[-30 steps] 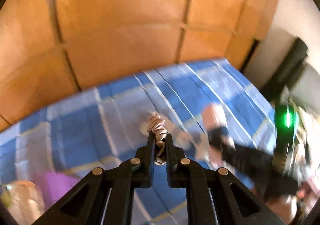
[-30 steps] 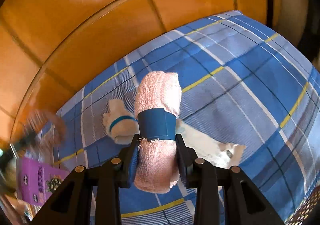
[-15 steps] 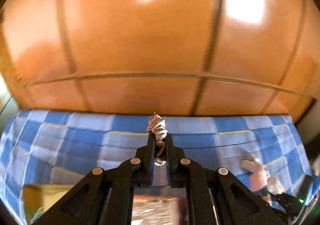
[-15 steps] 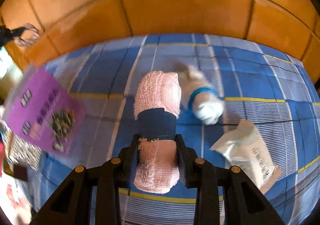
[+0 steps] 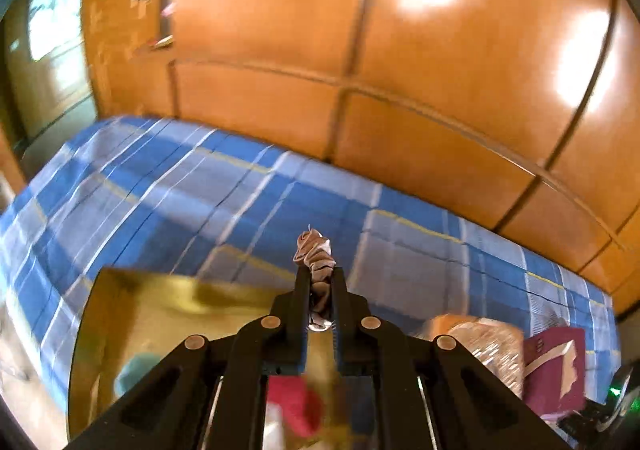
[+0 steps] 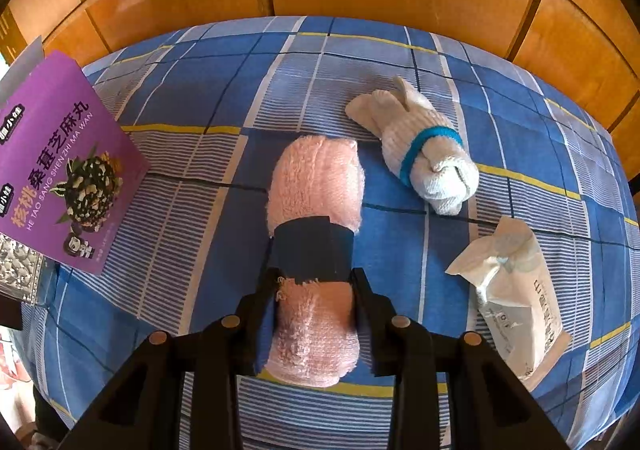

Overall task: Organize soft objects
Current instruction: 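Carry the second scrunchie into the gold tray and open the left tool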

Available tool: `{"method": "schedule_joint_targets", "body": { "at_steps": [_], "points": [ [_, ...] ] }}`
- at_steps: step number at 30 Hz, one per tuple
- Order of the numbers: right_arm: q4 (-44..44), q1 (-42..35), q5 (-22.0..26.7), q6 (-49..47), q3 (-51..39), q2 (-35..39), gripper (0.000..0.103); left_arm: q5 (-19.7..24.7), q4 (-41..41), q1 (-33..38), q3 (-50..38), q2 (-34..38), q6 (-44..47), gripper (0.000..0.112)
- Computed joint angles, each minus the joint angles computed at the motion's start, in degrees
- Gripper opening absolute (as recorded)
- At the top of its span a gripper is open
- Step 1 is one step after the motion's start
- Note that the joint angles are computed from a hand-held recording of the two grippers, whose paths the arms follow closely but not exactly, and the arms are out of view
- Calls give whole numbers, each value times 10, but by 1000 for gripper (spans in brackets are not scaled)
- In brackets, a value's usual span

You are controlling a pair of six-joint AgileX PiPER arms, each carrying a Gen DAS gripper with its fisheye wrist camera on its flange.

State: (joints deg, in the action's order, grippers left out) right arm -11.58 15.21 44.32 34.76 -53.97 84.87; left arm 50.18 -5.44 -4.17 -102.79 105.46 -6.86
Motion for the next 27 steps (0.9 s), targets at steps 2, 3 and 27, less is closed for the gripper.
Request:
{"method": "schedule_joint_targets", "body": {
  "at_steps": [2, 3, 27],
  "points": [
    [-5, 8, 5, 9, -2, 4, 34, -33, -8, 22, 76, -40, 16, 9],
    [-6, 9, 5, 10, -3, 6, 35, -46, -13, 32, 106, -55, 24, 9],
    [-150, 127, 63, 134, -18, 40, 35, -139, -142, 262, 441, -184, 249, 13]
  ]
}}
